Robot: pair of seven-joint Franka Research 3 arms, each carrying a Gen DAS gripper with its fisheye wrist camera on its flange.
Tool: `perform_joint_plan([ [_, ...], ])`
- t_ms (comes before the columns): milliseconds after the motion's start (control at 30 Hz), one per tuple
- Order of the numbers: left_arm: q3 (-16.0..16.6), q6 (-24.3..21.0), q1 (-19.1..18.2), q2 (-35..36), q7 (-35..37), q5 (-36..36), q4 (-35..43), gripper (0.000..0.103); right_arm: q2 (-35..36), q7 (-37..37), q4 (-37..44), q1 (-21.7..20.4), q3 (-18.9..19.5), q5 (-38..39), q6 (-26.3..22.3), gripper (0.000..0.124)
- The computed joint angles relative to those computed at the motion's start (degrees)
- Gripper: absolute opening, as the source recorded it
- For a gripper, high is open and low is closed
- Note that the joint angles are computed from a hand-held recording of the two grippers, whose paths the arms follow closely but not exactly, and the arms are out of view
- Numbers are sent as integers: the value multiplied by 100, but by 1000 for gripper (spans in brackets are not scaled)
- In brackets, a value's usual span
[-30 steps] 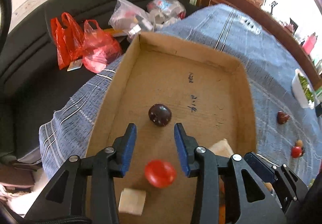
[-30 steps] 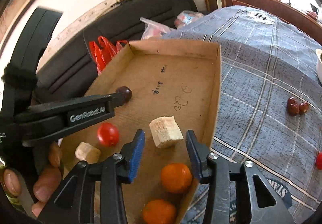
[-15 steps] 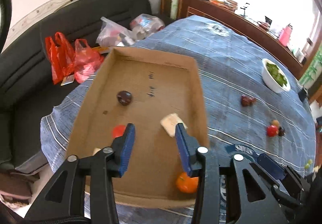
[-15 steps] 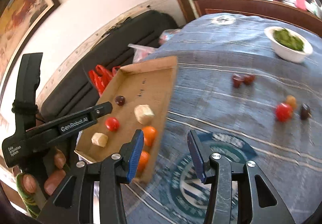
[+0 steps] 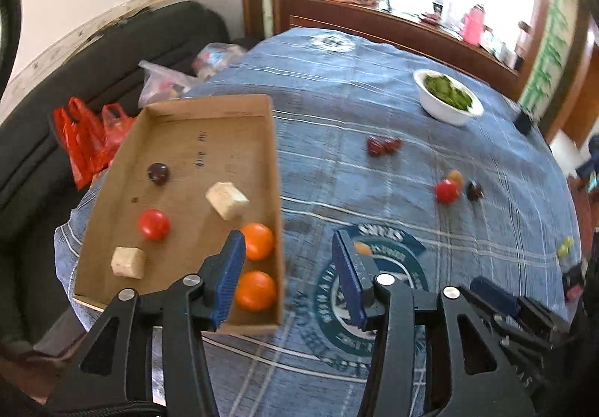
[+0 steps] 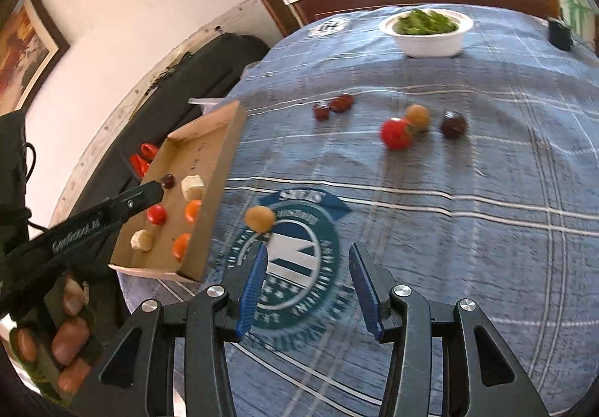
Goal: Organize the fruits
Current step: 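Grasp small brown round fruit with left tool while right tool grasps another dark plum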
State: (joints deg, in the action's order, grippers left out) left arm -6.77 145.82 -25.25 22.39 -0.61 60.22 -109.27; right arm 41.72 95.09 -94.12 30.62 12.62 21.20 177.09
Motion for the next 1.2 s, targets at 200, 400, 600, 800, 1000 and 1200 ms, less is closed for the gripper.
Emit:
perform_joint_plan([
  [200,-59,74,-97,154,240,-10,131,52,-193,42,-454,-123,27,117,252,48],
  [400,-51,390,-65,199,457,-241,78,52,-260,86,-641,-206,64,155,322,48],
  [600,38,859,-43,157,467,-268,-154,52,-256,79,-714,-294,150,173,368,48],
  [800,-22,1122,21,365,922,-817,-110,52,-203,39,-705,-346,214,168,400,48],
  [1000,-8,1189,-10,625,1445,-1327,156,52,-174,30,-720,-389,239,193,499,48],
  [1200,224,826,-266,974,1637,-1328,714,52,-24,230,-389,-91,-280,107,416,42],
])
